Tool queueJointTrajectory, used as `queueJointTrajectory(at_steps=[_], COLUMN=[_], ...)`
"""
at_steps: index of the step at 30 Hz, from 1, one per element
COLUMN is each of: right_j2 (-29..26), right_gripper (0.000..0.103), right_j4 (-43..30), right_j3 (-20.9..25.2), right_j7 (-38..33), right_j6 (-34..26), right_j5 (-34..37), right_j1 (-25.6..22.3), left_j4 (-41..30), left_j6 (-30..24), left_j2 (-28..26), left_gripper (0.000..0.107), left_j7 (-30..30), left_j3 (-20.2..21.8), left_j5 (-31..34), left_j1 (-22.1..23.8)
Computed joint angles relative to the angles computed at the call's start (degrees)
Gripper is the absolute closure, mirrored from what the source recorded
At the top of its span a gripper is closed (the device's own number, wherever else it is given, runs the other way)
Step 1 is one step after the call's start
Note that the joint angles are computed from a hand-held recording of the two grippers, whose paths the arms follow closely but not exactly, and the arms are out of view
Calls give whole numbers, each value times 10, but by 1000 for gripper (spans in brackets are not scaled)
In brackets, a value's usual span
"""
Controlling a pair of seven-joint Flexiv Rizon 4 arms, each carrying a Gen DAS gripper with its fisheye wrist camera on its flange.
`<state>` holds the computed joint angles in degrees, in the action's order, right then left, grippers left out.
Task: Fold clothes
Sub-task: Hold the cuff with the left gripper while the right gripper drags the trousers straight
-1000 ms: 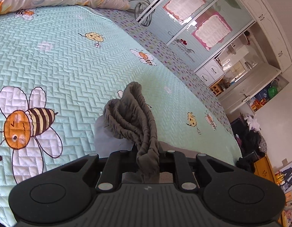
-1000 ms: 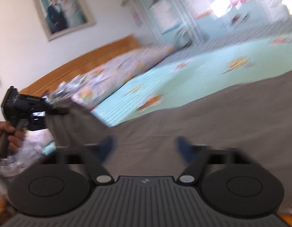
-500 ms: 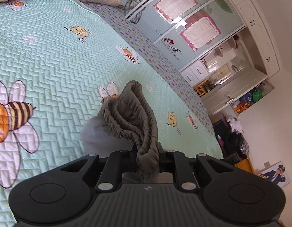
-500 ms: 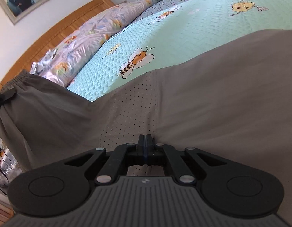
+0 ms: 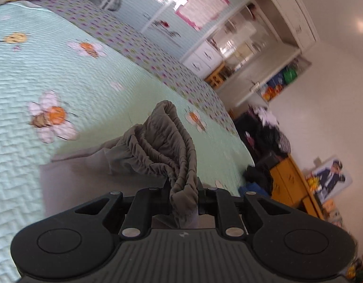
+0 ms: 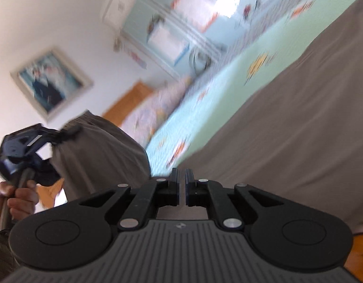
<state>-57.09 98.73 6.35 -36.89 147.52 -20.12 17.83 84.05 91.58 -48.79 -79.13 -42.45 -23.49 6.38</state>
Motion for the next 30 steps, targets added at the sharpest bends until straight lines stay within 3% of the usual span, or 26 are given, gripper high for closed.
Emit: queueJointTrajectory(at_steps=[5, 9, 15, 23, 25, 29, 30], right_j2=[-15, -13, -39, -61, -63, -66, -67], right_gripper=[96, 95, 94, 93, 91, 84, 84], right_j4=[3, 9, -13, -44, -47, -51, -51], right_j3=[-8, -18, -5, -14, -16, -18, -19], right_j7=[-24, -40, 35, 99, 107, 116, 118], right_j6=[82, 107, 131, 134, 136, 139, 139], right_j5=[77, 115, 110, 104, 103, 115, 121], right_j1=[0, 0, -34, -36, -36, -34, -33], left_j4=[-197, -354, -473, -568, -609, -615, -594], left_j6=[-142, -266, -369, -438, -466, -451, -430], left_j2=[-76, -155, -224, -260, -277, -288, -280], left_gripper=[90, 90, 88, 85, 81, 23, 19], left_j7=[-26, -81, -140, -191, -201, -174, -160], left_j3=[163, 291, 362, 390, 398, 355, 343], left_j5=[-12, 6, 59, 107, 116, 91, 84], left_j1=[-167, -257, -301, -316, -319, -315, -312])
